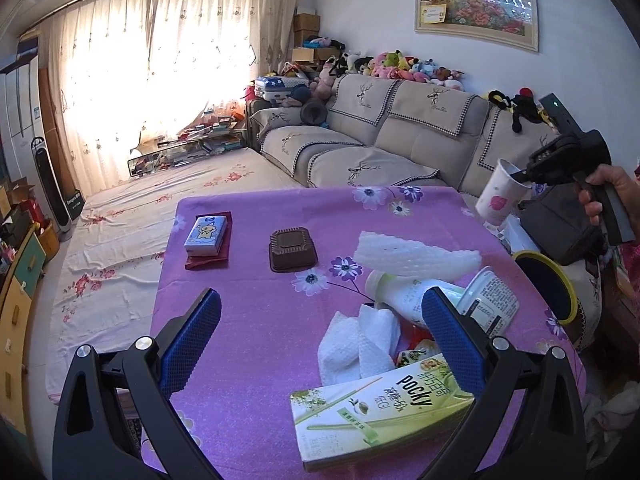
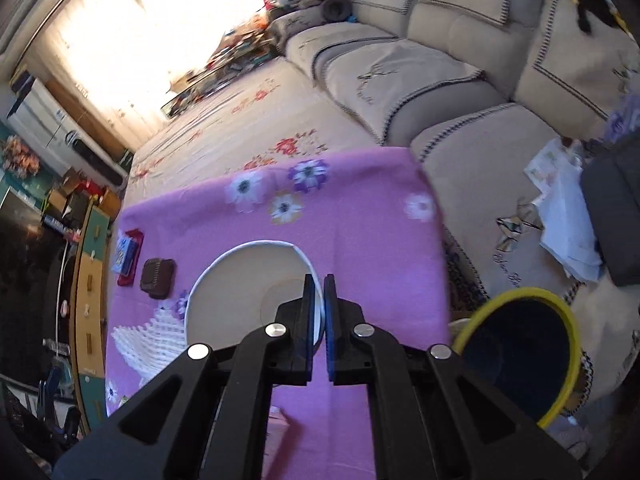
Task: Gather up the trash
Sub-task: 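Carry the paper cup with the right gripper into the yellow-rimmed bin and release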
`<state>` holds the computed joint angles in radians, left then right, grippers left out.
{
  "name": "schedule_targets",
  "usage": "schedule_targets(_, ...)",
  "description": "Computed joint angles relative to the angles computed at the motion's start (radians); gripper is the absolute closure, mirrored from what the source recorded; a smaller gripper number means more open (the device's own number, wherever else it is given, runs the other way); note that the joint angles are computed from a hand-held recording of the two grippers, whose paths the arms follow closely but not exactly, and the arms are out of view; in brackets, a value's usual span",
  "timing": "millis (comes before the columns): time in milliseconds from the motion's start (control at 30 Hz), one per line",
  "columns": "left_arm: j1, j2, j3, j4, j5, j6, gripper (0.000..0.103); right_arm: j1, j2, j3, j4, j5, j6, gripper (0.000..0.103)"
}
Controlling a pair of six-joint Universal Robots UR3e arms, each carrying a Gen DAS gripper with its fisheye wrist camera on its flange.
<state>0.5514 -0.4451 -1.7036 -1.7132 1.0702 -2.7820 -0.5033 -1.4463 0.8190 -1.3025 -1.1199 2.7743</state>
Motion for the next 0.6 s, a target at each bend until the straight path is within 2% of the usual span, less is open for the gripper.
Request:
schedule_targets(100,0.129,0.031,0.106,-0.205,-0.114,0.130,0.004,-0.195,-0.084,0.158,-0.034,-0.032,-0.083,0.098)
schedule_targets(233,0.270,0.043,0.266,-0.484,-0.223,0.294,0.004,-0.320,-0.096,0.377,-0.161,-0.108,-0.126,0.098)
schedule_targets(333,0.373,0.030,0.415,-0.736,-0.282,0.450,0.004,-0.331,-0.044,0.533,-0.316,-0.177,-0.102,0.098)
schedule_targets(467,0.477,-0.009,0.625,-1.051,-0.314,0.644,0.004,-0.311,0.054,0.663,-0.486,-0.242,-0.058,0.098)
schedule_targets(600,0.539,-0.043,0.788,-1.257,-0.321,0.772,0.004,-0.286,0.160,0.717,-0.613,-0.299,-0.014,0.096)
